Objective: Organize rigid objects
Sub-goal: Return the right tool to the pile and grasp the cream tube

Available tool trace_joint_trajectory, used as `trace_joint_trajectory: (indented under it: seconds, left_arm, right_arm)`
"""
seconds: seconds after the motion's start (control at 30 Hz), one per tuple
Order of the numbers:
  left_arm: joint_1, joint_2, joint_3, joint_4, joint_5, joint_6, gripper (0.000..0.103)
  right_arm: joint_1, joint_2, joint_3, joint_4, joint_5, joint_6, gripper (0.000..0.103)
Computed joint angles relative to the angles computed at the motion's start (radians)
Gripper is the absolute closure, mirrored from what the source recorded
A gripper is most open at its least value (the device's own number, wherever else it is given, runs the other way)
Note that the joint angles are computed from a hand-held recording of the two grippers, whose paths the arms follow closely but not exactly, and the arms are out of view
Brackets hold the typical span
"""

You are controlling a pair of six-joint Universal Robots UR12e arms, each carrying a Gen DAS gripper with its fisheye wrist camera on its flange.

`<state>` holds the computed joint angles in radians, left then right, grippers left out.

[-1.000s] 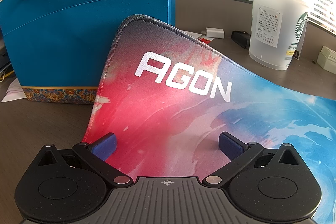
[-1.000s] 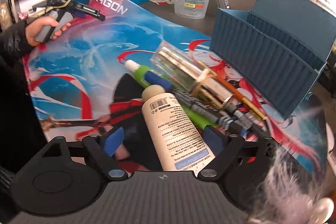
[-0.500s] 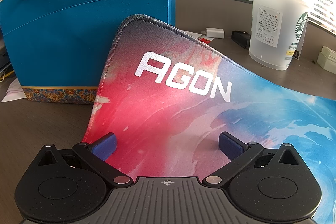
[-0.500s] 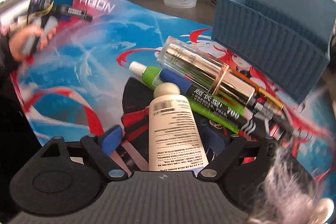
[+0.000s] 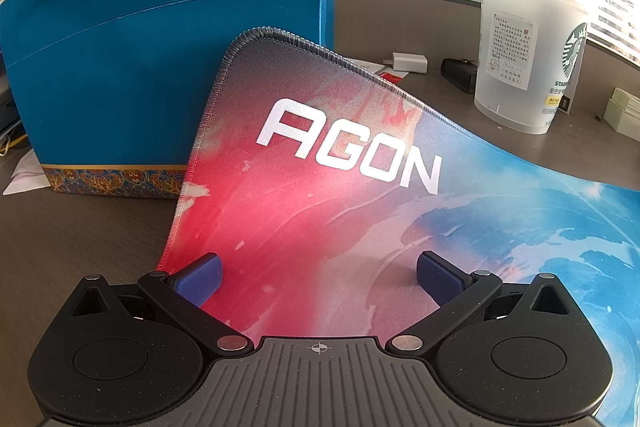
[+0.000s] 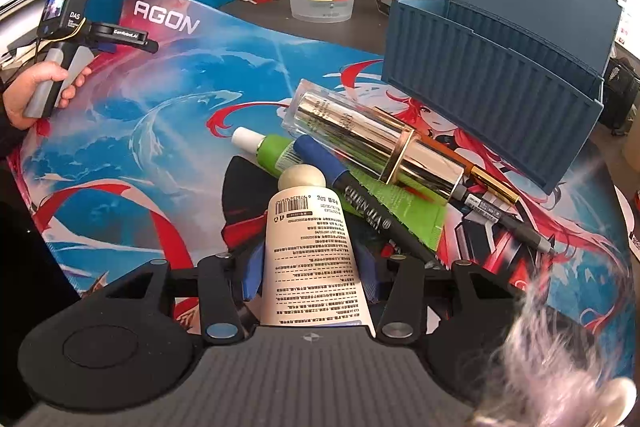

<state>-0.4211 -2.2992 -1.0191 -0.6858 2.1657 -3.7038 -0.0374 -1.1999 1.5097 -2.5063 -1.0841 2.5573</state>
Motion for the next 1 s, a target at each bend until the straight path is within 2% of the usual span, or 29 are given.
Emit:
trace_joint_trajectory:
  seconds: [0.53, 1.0]
  left_arm:
    - [0.0, 0.001, -0.001, 0.001, 0.0, 0.0, 0.0]
    - [0.0, -0.001, 0.001, -0.001, 0.001, -0.001, 0.0]
  right_arm:
    - [0.014, -0.006, -0.016, 0.039, 0.015, -0.091, 0.059]
    - [0.019, 0.014, -0.093, 0.027, -0.038, -0.139, 0.059]
